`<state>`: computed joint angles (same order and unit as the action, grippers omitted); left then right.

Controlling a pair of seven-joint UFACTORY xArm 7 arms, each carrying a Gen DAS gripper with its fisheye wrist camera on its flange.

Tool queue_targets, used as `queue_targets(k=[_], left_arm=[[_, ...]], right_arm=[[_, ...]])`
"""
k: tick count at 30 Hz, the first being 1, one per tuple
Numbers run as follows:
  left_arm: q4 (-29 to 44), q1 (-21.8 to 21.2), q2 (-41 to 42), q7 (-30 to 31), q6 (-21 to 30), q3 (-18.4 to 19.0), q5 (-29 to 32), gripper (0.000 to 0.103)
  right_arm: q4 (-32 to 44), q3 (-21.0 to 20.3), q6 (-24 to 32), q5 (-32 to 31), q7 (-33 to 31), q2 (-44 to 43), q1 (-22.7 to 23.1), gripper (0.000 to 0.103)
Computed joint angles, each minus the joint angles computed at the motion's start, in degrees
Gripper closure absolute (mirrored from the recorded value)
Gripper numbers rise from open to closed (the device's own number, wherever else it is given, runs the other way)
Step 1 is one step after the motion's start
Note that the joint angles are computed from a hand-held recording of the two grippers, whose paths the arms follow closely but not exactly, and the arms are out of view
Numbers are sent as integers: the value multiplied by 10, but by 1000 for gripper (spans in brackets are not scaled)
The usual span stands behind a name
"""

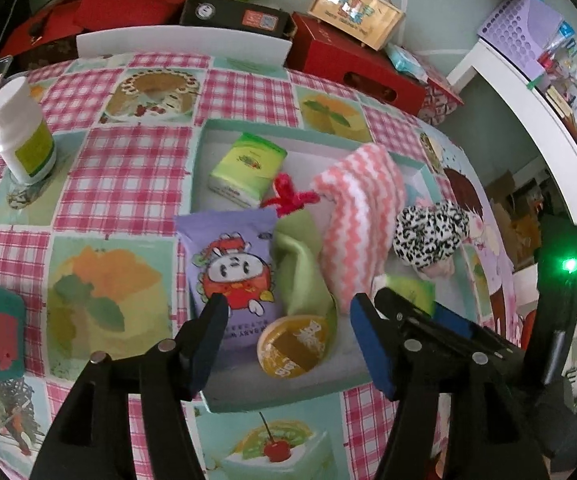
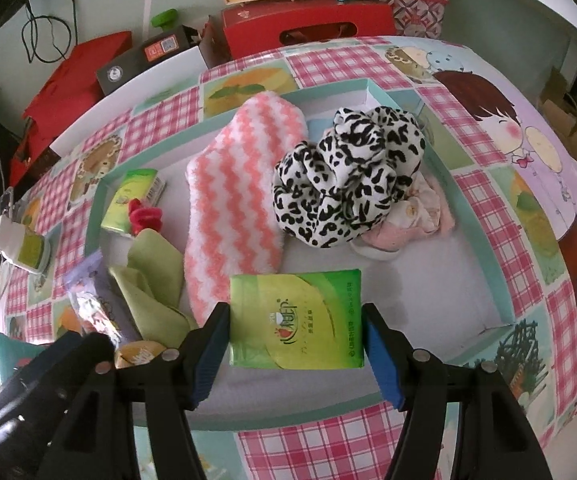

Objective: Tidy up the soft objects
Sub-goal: 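Drop the orange pack from the left tool while the right tool drops the tissue pack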

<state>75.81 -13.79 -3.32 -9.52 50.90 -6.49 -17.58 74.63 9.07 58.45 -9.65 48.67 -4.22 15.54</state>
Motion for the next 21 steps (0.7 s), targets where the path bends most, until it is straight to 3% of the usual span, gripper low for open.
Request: queue_targets(k=[9,12,21], left_arm=[[11,11,9,-81,-1,2,97,28],[13,14,13,-108,1,1,134,15],[12,14,21,-155,3,-1,220,2]], right_arm=[[24,2,4,-24,-13,16,7,24],[30,3,2,-33,-15,21,11,19],[34,6,4,-69,-14,25,20,0]])
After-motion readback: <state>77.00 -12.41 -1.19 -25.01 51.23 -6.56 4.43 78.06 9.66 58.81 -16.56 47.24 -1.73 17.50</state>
